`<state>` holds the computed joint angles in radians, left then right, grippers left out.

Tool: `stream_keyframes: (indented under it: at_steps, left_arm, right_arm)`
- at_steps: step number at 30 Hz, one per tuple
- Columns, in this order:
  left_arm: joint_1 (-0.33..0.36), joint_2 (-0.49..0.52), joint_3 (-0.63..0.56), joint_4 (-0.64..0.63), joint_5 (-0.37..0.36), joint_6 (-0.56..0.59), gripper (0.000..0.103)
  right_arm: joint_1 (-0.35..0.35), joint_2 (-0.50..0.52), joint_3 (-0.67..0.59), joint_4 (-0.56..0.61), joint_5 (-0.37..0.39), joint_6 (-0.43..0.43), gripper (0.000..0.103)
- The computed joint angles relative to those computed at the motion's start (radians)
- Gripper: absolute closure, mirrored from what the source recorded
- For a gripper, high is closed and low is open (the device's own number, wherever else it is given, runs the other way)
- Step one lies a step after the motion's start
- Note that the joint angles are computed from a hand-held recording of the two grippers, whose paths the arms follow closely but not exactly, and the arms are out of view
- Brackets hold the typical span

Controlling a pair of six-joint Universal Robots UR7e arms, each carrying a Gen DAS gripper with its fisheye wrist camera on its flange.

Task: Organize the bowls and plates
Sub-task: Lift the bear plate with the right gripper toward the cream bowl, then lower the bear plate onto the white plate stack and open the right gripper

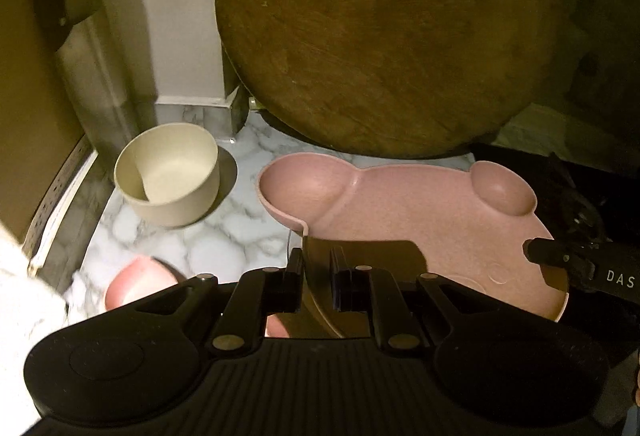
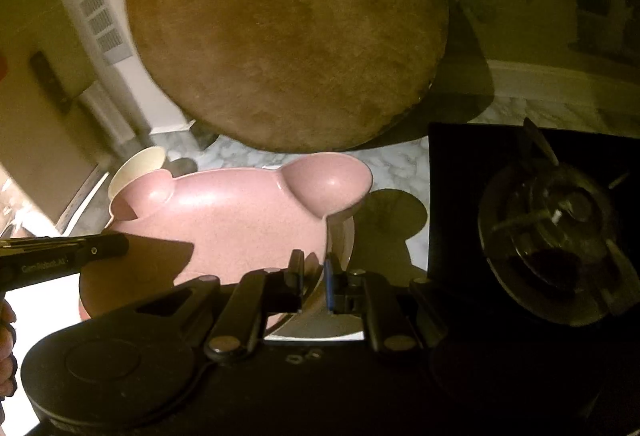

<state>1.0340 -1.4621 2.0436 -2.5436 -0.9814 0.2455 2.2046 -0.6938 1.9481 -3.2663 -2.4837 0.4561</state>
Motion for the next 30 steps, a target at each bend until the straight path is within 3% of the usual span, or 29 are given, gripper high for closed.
stream_keyframes:
  at_steps: [13, 30]
  left_arm:
    - [0.049, 0.150, -0.090, -0.042, -0.025, 0.056, 0.091]
    - [0.081, 0.190, -0.114, -0.045, -0.028, 0.078, 0.091]
  right_arm:
    - [-0.090, 0.046, -0.054, -0.042, 0.009, -0.030, 0.094]
    - [-0.106, 0.087, -0.094, -0.001, -0.011, -0.011, 0.093]
